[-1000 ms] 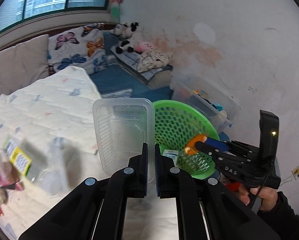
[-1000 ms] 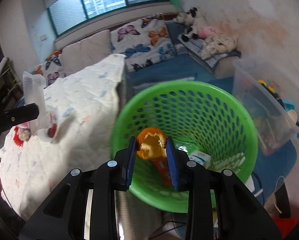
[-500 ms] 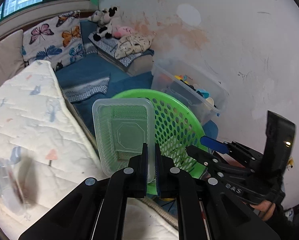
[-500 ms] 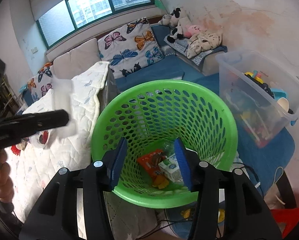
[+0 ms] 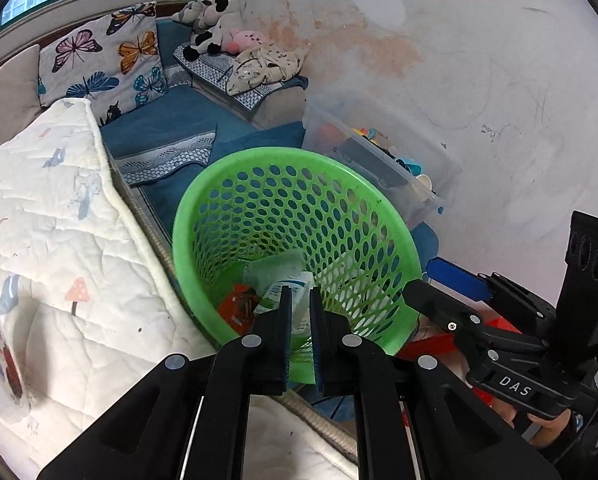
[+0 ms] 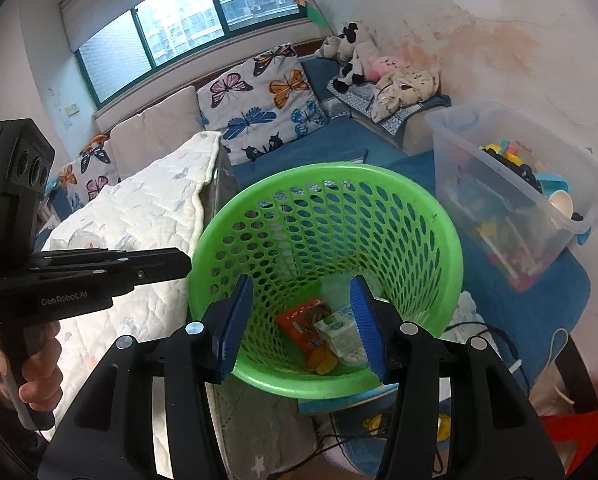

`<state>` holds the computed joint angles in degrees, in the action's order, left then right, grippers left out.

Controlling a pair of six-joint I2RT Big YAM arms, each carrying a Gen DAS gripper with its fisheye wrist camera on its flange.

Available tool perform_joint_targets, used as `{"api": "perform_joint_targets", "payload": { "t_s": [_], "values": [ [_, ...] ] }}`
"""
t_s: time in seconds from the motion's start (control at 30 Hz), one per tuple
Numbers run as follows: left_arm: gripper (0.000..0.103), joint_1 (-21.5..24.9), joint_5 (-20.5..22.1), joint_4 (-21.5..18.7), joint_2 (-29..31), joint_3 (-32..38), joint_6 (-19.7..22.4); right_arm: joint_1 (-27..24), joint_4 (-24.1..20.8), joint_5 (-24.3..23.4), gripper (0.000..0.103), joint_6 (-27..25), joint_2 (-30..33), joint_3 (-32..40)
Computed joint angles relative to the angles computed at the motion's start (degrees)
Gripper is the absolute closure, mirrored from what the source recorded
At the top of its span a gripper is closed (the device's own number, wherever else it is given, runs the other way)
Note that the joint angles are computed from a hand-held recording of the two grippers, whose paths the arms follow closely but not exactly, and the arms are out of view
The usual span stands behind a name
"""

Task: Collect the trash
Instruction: 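Drop the orange peel from the right tool into the green basket while the left tool carries the box there, then grasp the red mesh net with the left tool while the right tool reaches the clear box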

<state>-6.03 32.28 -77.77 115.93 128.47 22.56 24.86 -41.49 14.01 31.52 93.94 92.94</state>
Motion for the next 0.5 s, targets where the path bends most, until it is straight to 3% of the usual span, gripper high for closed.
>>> {"api": "perform_joint_targets", "payload": {
  "t_s": [0.3, 0.33, 0.4, 0.5],
  "values": [
    [0.08, 4.01, -1.74, 5.89, -5.07, -7.02, -1.54, 1.86, 0.2, -0.29, 0.044, -1.24, 1.12, 1.9],
    [0.066, 4.62, -2.02, 6.16, -5.42, -7.46, -2.1, 2.08, 0.19, -0.25, 0.043, -1.36, 1.3, 2.18],
    [0.052, 5.76, -2.85, 8.58, -6.82, -9.52, -3.57, 2.65, -0.06, -0.34, 0.042, -1.78, 1.96, 3.25],
    [0.05, 7.5, -3.63, 10.97, -8.28, -11.68, -4.59, 3.54, -0.47, -0.59, 0.041, -2.34, 3.08, 4.86]
  ]
}}
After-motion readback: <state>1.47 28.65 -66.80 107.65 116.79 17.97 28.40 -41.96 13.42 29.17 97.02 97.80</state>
